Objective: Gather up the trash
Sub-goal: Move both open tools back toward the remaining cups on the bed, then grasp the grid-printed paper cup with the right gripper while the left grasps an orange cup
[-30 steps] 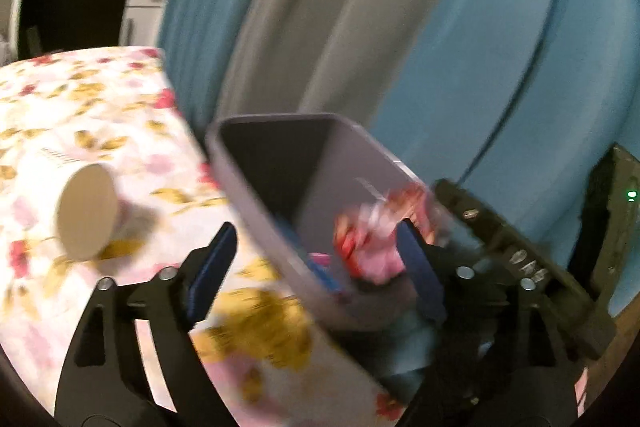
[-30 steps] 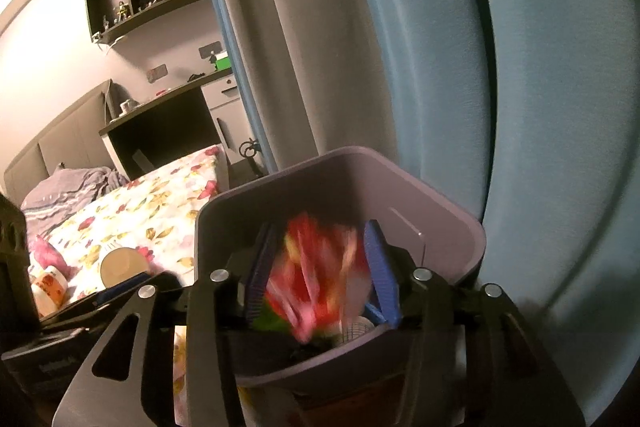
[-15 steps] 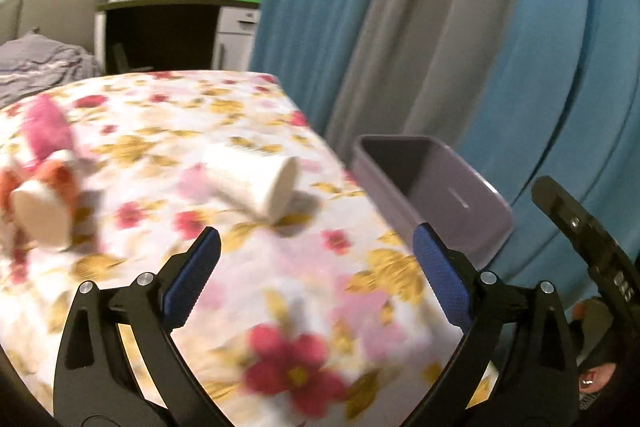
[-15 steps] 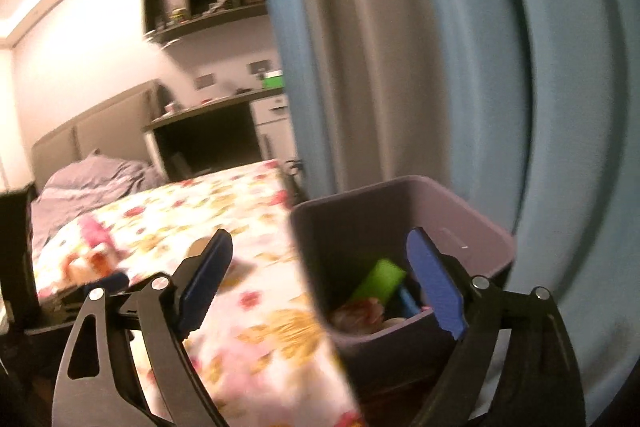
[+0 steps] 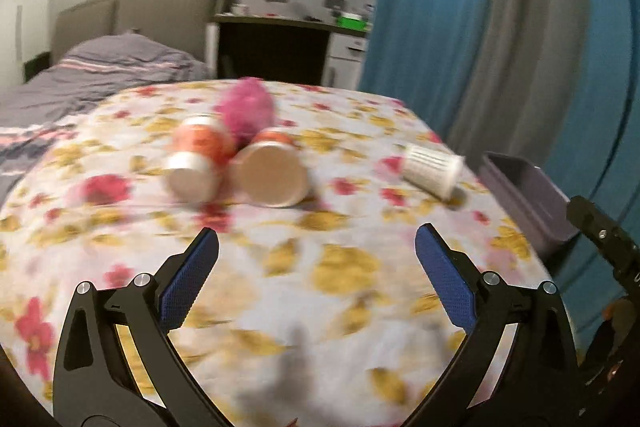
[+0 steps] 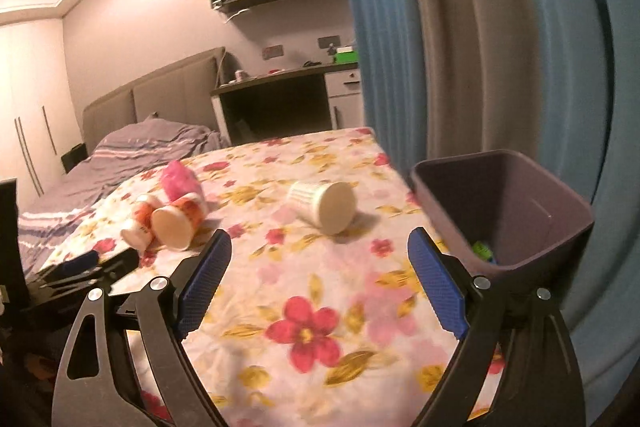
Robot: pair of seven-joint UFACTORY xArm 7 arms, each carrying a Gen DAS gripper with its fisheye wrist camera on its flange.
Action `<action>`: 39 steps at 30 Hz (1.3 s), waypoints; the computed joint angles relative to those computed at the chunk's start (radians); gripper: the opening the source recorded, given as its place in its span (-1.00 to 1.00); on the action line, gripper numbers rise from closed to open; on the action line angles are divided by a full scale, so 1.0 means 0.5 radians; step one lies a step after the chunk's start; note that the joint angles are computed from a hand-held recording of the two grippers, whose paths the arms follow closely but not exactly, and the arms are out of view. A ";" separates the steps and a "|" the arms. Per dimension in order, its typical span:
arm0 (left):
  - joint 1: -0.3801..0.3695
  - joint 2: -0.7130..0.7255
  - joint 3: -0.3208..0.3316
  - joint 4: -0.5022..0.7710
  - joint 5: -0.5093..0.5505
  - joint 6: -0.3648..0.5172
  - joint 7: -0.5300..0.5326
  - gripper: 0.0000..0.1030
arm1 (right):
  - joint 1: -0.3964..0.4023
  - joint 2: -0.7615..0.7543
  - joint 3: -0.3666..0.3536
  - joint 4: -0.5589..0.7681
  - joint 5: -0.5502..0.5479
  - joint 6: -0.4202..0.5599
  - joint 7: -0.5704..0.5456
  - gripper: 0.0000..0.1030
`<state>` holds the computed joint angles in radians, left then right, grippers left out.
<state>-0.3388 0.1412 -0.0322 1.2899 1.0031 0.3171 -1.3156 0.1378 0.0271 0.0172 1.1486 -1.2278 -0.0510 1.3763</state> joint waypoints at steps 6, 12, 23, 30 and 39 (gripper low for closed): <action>0.126 -0.202 -0.012 -0.232 0.078 -0.025 -0.166 0.89 | 0.061 0.021 0.044 0.032 0.063 0.059 -0.022 0.68; 0.232 -0.248 -0.072 -0.294 0.115 -0.034 -0.226 0.89 | 0.122 0.053 0.056 0.073 0.038 0.119 -0.022 0.68; 0.217 -0.113 -0.075 -0.163 0.012 -0.038 -0.081 0.89 | 0.230 0.261 -0.052 0.247 0.310 0.241 -0.286 0.68; 0.123 0.028 0.004 0.013 -0.085 -0.041 0.018 0.89 | 0.205 0.514 -0.058 0.487 0.778 0.306 -0.744 0.63; -0.037 0.339 0.134 0.396 -0.283 0.005 0.194 0.89 | -0.043 0.897 0.261 0.888 1.578 0.501 -1.495 0.22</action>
<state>-0.3572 0.3106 0.0350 1.4877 0.8614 0.3197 -1.2184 0.1166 0.4757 0.1474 1.5924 -0.4387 0.1994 0.6288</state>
